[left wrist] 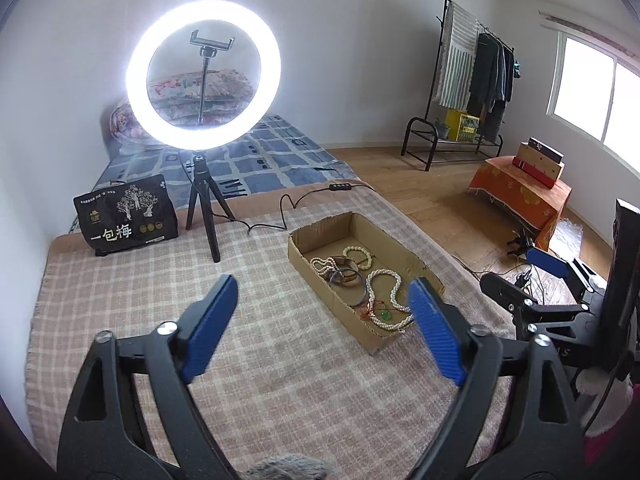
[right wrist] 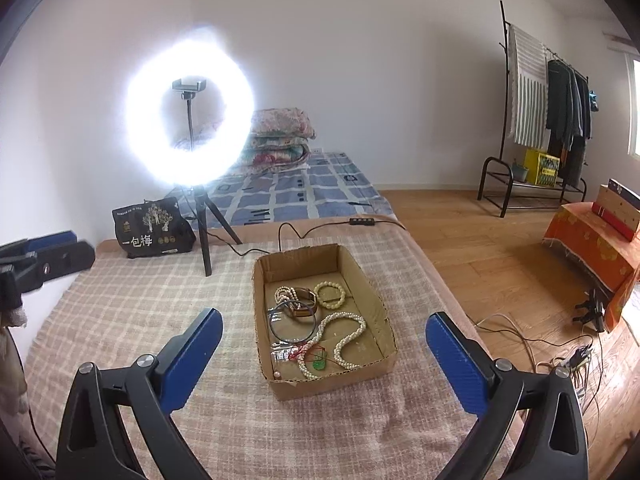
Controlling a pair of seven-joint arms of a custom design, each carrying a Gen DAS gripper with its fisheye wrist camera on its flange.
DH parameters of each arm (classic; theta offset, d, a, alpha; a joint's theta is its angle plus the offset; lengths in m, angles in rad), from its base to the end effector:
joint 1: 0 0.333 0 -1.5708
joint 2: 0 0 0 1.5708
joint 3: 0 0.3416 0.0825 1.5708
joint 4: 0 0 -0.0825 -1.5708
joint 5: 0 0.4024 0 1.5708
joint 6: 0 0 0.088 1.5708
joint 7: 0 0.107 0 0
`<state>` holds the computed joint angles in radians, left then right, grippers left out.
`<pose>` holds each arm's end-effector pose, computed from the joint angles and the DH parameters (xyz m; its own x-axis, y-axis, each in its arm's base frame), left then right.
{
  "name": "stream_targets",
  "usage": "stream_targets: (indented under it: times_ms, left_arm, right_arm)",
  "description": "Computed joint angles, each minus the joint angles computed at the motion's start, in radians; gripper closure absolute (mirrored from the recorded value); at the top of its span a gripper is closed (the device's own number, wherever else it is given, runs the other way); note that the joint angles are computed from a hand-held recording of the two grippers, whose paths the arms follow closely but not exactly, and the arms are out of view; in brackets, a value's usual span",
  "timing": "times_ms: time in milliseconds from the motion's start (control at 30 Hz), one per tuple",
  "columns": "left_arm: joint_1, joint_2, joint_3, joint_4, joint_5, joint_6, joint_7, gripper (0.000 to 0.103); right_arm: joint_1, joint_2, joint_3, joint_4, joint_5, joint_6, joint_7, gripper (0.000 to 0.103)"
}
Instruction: Organize jewelry
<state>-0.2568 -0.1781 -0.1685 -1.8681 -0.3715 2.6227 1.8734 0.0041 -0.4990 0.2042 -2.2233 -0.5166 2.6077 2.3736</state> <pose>0.5178 -0.2363 0.7219 -0.5268 -0.8448 0.0933 -0.5256 0.2375 -0.8169 0.4445 0.1282 0.6831 -0.2181 -0.9749 -0.0446 -0.5278 0.1563 -0.8349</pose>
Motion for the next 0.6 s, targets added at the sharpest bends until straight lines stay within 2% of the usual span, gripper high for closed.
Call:
stream_targets:
  times_ms: [100,167,400,600]
  left_arm:
    - [-0.001,-0.02,0.002,-0.032,-0.003,0.038,0.01,0.002]
    - [0.009,-0.031,-0.007,-0.047,0.042,0.057,-0.02,0.0]
    - [-0.022,-0.065,0.027,-0.09,-0.031,0.082,0.028,0.0]
    - [-0.025,-0.08,0.019,-0.12,0.008,0.111,0.036,0.0]
  right_arm:
    - [-0.012,-0.008,0.015,-0.003,-0.019,-0.001,0.023,0.0]
    - [-0.017,-0.015,0.021,-0.008,-0.029,0.0,0.04,0.0]
    - [-0.041,-0.016,0.038,-0.005,-0.071,-0.01,0.103,0.0]
    - [-0.039,0.0,0.035,0.0,-0.093,-0.015,0.135,0.0]
